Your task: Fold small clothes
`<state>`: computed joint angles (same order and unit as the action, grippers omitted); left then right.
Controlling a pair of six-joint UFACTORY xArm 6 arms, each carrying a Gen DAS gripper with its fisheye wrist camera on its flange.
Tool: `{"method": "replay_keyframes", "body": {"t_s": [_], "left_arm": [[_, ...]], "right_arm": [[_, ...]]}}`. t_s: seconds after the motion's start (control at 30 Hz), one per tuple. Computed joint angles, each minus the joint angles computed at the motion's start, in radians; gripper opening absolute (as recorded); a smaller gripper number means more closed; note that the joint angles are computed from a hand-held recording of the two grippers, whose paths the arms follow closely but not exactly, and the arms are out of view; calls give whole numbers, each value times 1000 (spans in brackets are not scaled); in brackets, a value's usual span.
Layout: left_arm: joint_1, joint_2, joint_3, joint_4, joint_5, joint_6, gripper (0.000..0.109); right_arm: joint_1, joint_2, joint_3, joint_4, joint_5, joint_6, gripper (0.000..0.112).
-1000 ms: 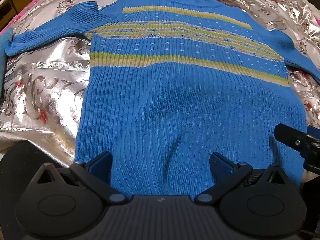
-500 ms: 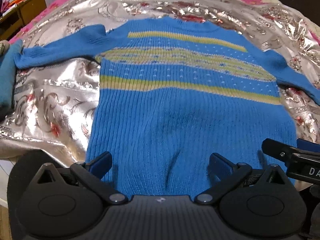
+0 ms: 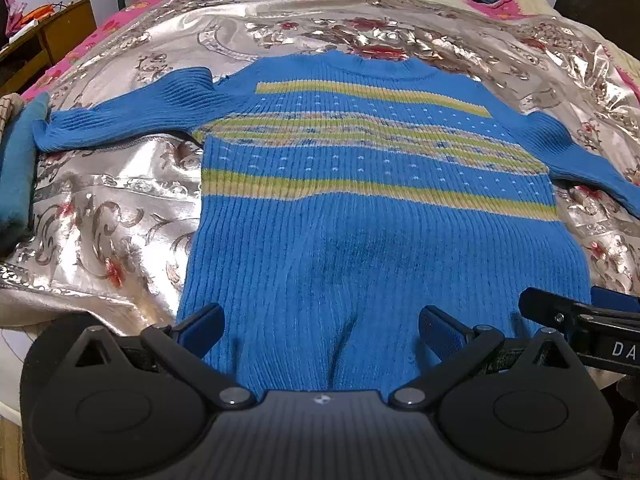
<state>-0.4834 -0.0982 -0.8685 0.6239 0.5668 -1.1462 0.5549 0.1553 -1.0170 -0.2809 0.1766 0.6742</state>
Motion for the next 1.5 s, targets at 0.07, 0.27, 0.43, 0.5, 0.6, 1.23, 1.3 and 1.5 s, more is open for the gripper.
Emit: {"method": "replay_keyframes", "body": {"t_s": [0.07, 0.27, 0.43, 0.5, 0.6, 1.23, 1.3, 1.5], "left_arm": [[-2, 0, -1, 9, 3, -5, 103], [-7, -4, -4, 52, 5, -31, 103], [-2, -1, -4, 54, -8, -29, 103], [-3, 2, -7, 50, -9, -24, 103], [-5, 5, -11, 47, -10, -17, 103], [-8, 70, -114, 117, -41, 15, 103], [-9, 90, -141, 123, -54, 30, 103], [-23, 174, -253, 114, -85, 106, 103]], "right_arm": [[0, 0, 0, 2, 1, -2, 103], [4, 3, 2, 30, -16, -24, 103], [0, 3, 8, 58, -29, -41, 103], [-3, 1, 12, 63, -36, -41, 103], [-4, -1, 16, 87, -46, -57, 103], [-119, -32, 33, -122, -109, 237, 96], [-157, -41, 35, -183, -123, 302, 95], [-313, -54, 24, -383, -147, 569, 88]]}}
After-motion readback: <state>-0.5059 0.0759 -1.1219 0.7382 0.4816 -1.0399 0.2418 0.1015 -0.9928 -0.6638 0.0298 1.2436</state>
